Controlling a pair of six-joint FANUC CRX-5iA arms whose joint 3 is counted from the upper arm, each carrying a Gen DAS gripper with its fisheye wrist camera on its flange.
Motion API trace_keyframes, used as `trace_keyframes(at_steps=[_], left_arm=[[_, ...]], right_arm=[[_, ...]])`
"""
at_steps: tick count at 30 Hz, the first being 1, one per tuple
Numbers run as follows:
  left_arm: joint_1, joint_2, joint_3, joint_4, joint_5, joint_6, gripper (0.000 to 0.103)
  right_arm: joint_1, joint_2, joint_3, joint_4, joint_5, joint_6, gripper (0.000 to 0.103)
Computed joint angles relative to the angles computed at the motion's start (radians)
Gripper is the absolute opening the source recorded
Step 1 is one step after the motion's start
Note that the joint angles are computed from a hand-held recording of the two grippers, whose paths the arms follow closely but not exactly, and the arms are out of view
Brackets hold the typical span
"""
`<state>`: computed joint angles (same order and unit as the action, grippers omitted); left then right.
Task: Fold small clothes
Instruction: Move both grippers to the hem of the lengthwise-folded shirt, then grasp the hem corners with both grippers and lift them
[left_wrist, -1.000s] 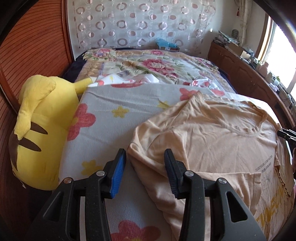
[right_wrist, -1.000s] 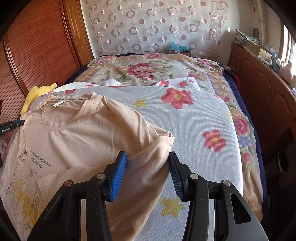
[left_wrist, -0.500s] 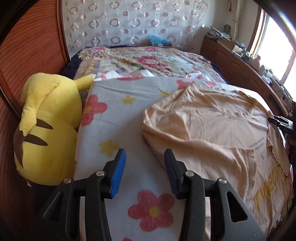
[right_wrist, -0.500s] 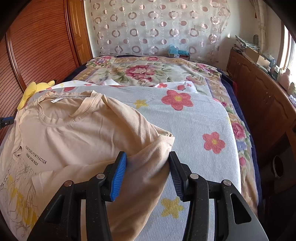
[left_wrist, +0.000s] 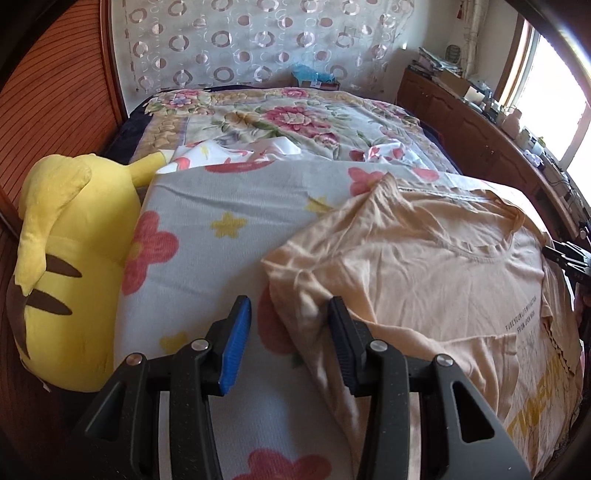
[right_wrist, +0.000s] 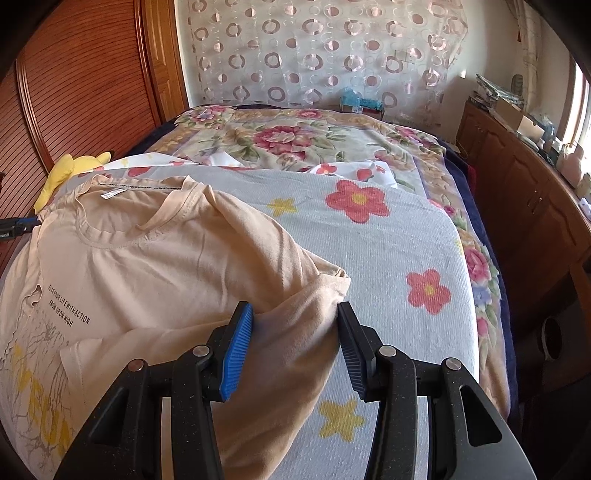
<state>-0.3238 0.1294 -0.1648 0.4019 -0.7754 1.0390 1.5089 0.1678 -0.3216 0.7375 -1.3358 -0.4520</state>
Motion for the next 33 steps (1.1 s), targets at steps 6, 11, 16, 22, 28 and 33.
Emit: trace_keyframes(at_steps=[6, 11, 16, 22, 28, 33], left_arm=[[0.009, -0.011, -0.083, 0.199, 0.029, -0.171, 0.027], [-0.006, -0.071, -0.163, 0.300, 0.081, -0.254, 0.005], [-0.009, -0.204, -0.266, 0.423, 0.112, -0.357, 0.005], [0.012, -0.410, -0.404, 0.561, 0.092, -0.475, 0.004], [0.112, -0.651, -0.547, 0.590, -0.030, -0.533, 0.004], [0.252, -0.788, -0.613, 0.565, -0.202, -0.538, 0.004]], right_arm=[[0.000, 0.004, -0.006, 0.026, 0.026, 0.007, 0.009], [0.025, 0.012, -0.013, 0.089, 0.004, -0.024, 0.007], [0.091, 0.012, -0.003, 0.174, -0.065, -0.083, 0.007], [0.217, 0.042, 0.064, 0.251, -0.213, -0.112, 0.006], [0.365, 0.100, 0.147, 0.245, -0.345, -0.140, 0.006], [0.480, 0.132, 0.199, 0.179, -0.412, -0.221, 0.006]])
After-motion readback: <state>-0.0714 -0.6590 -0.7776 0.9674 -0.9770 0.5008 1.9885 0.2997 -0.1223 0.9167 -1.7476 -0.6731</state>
